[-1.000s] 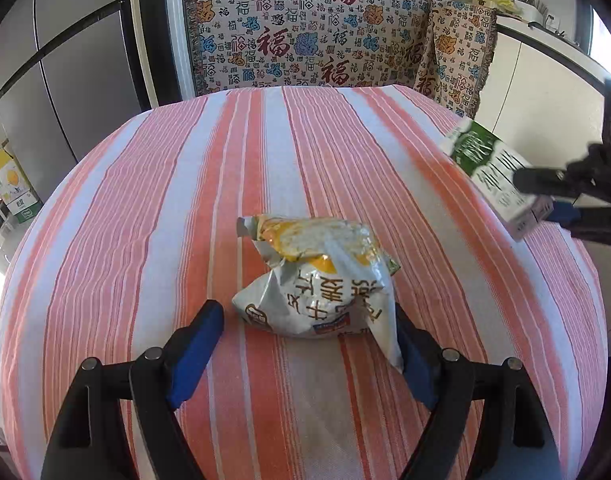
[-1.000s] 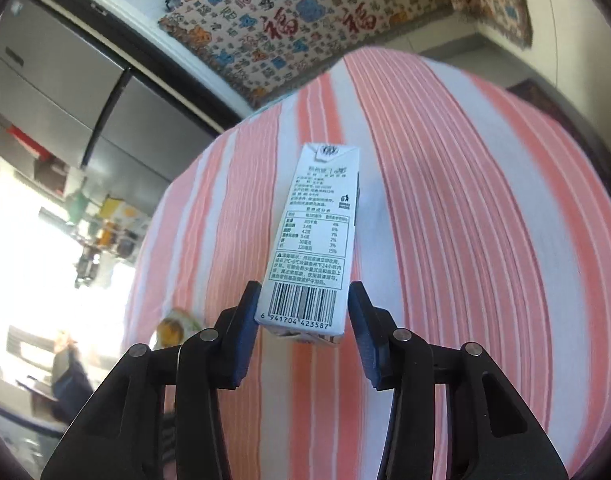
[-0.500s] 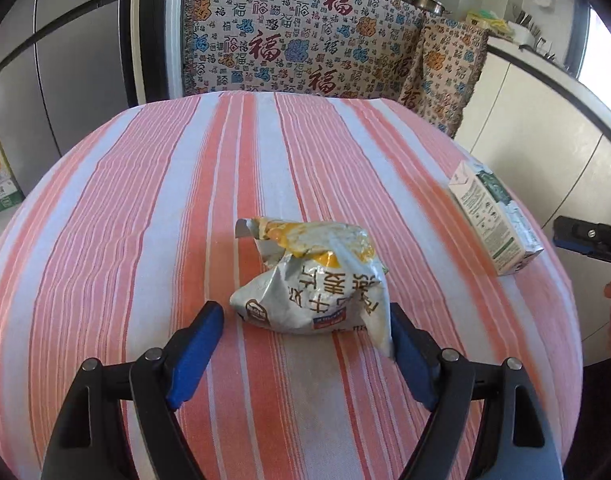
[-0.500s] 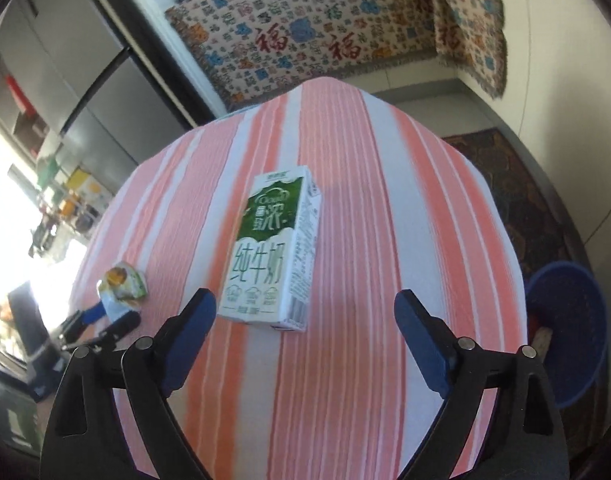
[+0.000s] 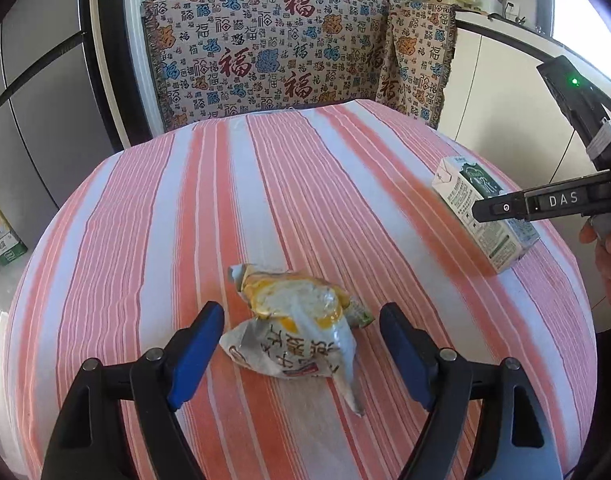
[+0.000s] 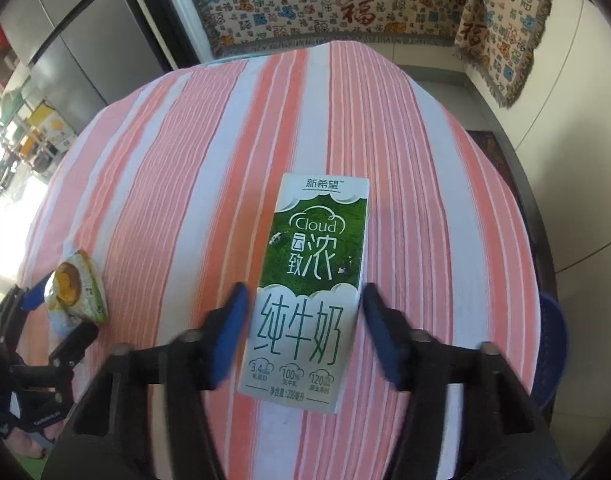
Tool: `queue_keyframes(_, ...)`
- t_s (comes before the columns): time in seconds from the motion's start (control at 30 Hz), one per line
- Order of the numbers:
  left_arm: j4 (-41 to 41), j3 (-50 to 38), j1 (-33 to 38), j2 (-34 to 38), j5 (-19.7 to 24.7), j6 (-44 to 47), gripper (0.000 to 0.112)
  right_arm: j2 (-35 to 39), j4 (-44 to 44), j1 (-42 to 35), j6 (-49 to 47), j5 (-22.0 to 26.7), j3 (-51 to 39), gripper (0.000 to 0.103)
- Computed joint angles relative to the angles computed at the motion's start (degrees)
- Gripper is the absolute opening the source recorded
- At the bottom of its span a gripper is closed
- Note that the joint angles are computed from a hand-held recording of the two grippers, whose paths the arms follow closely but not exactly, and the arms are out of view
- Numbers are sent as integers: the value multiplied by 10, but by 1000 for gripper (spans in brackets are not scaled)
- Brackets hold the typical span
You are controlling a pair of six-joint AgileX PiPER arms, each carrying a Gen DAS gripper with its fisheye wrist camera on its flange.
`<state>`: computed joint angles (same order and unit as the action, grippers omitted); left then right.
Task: Collect trash
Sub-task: 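Grasp the green-white milk carton with right tool while left tool holds snack bag, then carry snack bag and milk carton over the blue wastebasket and open both tools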
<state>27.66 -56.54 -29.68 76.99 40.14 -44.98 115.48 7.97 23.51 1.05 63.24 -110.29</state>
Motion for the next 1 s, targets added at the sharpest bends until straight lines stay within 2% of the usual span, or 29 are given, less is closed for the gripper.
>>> queue_keyframes(0.03,-8,-1,2,-1,-2,8,51,-12,5,-4,-6,-11,17,50)
queue_keyframes(0.1,-16,1,5,-6,-5,14,46,-43,12,-9,-18,-34,58,50)
queue_keyframes(0.17,-28,7,6,-15,-13,17,34,-71,33,-22,-39,-48,94,50)
queue_keyframes(0.33,-29,-1,-33,-19,-12,-19,28,-138,88,-62,-106,-62,176,50)
queue_keyframes(0.53,-9,-65,-121,30,5,-74,27,-211,159,-141,-191,-52,253,50)
queue_keyframes(0.8,10,-229,-225,149,46,-97,27,-277,254,-322,-324,9,300,50)
queue_keyframes(1.0,-43,-393,-254,266,60,-54,27,-269,280,-465,-407,44,301,50)
